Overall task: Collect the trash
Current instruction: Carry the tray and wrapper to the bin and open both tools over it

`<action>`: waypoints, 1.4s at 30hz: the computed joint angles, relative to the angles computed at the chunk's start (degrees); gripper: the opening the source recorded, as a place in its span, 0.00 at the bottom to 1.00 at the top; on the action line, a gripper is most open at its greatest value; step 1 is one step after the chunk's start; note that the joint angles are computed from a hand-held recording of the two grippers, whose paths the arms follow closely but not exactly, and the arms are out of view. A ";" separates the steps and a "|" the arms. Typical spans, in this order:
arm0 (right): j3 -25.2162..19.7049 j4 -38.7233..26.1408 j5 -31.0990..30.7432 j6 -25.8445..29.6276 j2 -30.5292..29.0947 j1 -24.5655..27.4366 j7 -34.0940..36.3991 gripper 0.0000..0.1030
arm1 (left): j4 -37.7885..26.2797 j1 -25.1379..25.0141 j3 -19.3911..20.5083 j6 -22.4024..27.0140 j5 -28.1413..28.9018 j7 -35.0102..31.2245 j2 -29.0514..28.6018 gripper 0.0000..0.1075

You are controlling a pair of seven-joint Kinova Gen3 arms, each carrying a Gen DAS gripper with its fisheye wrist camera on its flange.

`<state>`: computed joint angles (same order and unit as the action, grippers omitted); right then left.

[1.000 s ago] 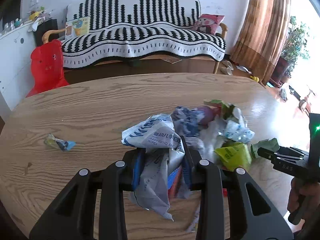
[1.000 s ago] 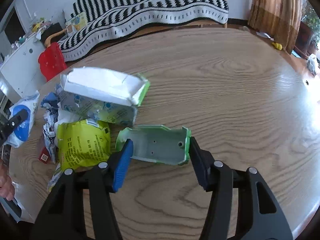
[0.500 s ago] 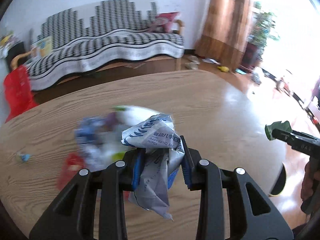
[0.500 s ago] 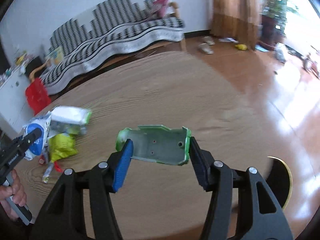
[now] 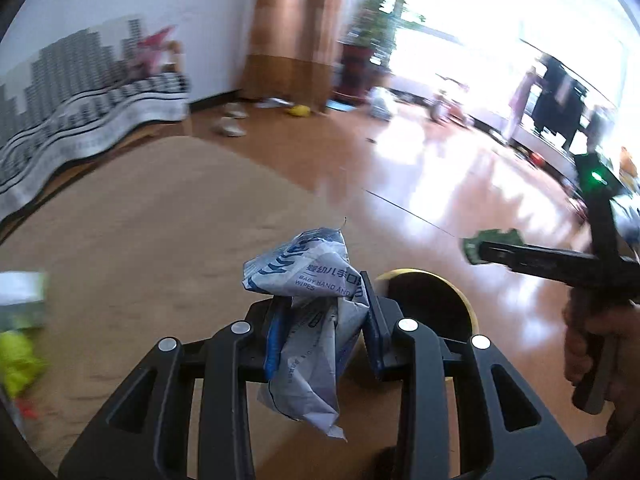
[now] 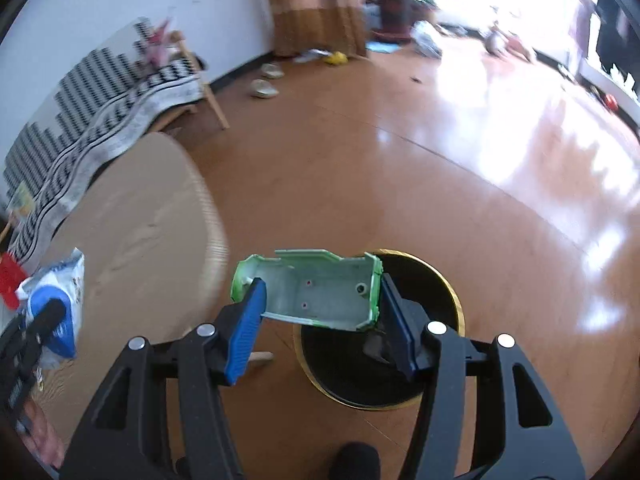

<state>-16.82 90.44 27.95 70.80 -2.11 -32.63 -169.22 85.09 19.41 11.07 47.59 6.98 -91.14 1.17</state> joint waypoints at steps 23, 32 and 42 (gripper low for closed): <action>3.32 9.24 -14.78 -6.76 -4.42 10.71 6.94 0.69 | -7.08 10.88 2.10 0.36 -3.13 2.62 13.26 0.30; 1.86 10.24 -12.11 -6.49 -6.36 11.68 2.01 0.70 | -7.92 10.46 2.91 0.90 -0.76 0.32 15.24 0.30; -0.75 9.80 -7.32 -4.76 -8.20 12.75 -4.54 0.70 | -8.06 8.97 3.87 -1.94 5.63 -2.86 17.41 0.68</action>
